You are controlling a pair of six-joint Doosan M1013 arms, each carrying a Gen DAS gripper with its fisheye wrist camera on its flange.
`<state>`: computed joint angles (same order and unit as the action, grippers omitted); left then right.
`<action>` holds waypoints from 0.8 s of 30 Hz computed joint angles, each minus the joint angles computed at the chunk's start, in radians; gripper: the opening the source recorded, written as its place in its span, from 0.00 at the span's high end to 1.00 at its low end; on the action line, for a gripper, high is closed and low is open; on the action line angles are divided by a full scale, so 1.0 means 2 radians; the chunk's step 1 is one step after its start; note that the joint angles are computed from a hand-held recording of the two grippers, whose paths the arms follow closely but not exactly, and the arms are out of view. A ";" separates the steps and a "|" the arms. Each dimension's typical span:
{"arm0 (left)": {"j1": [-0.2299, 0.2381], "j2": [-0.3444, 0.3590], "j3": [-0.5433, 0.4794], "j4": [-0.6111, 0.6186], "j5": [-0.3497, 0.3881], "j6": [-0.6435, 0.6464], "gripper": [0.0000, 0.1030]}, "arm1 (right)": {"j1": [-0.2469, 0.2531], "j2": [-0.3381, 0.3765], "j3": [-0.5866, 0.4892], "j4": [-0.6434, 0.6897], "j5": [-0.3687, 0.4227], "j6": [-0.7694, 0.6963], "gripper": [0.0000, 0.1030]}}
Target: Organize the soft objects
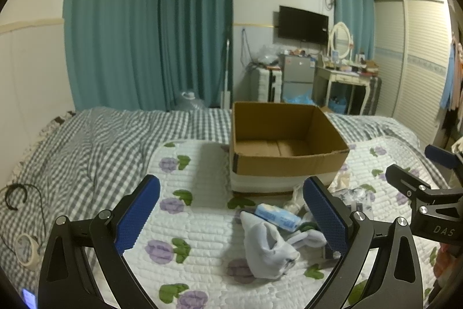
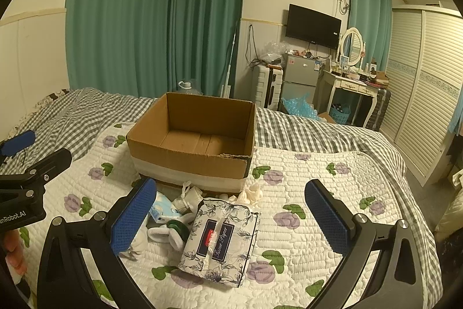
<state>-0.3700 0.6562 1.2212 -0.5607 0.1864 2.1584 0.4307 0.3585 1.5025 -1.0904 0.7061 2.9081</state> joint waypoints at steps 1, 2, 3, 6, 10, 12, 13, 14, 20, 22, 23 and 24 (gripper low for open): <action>0.000 0.000 0.000 0.007 -0.001 -0.007 0.02 | 0.000 0.000 0.000 0.000 0.000 0.000 0.00; -0.001 -0.001 0.001 0.008 -0.002 -0.009 0.02 | 0.000 0.000 0.000 -0.001 0.000 0.000 0.00; -0.001 -0.001 0.002 0.007 -0.003 -0.008 0.02 | 0.000 0.000 0.000 -0.001 0.000 0.000 0.00; -0.001 -0.003 0.006 -0.014 -0.008 0.013 0.02 | 0.000 0.000 0.000 -0.002 0.000 0.000 0.00; 0.000 -0.004 0.006 -0.028 -0.006 0.028 0.02 | 0.002 0.000 -0.003 -0.002 0.002 -0.002 0.00; 0.000 -0.004 0.005 -0.033 -0.006 0.033 0.02 | 0.002 0.000 -0.004 -0.002 0.002 -0.004 0.00; 0.000 -0.004 0.006 -0.035 -0.005 0.036 0.02 | 0.003 0.001 -0.004 -0.004 0.004 -0.004 0.00; 0.000 -0.004 0.005 -0.037 -0.004 0.038 0.02 | 0.003 0.001 -0.004 -0.005 0.005 -0.004 0.00; -0.001 -0.001 -0.006 0.039 0.019 -0.030 0.02 | 0.003 0.001 -0.007 0.006 0.015 -0.013 0.00; -0.003 0.004 -0.013 0.100 0.033 -0.082 0.02 | 0.001 0.005 -0.013 0.028 0.024 -0.030 0.00; -0.005 0.007 -0.016 0.137 0.037 -0.115 0.02 | -0.001 0.007 -0.017 0.045 0.030 -0.043 0.00; -0.006 0.009 -0.019 0.156 0.042 -0.131 0.02 | -0.004 0.010 -0.020 0.065 0.034 -0.056 0.00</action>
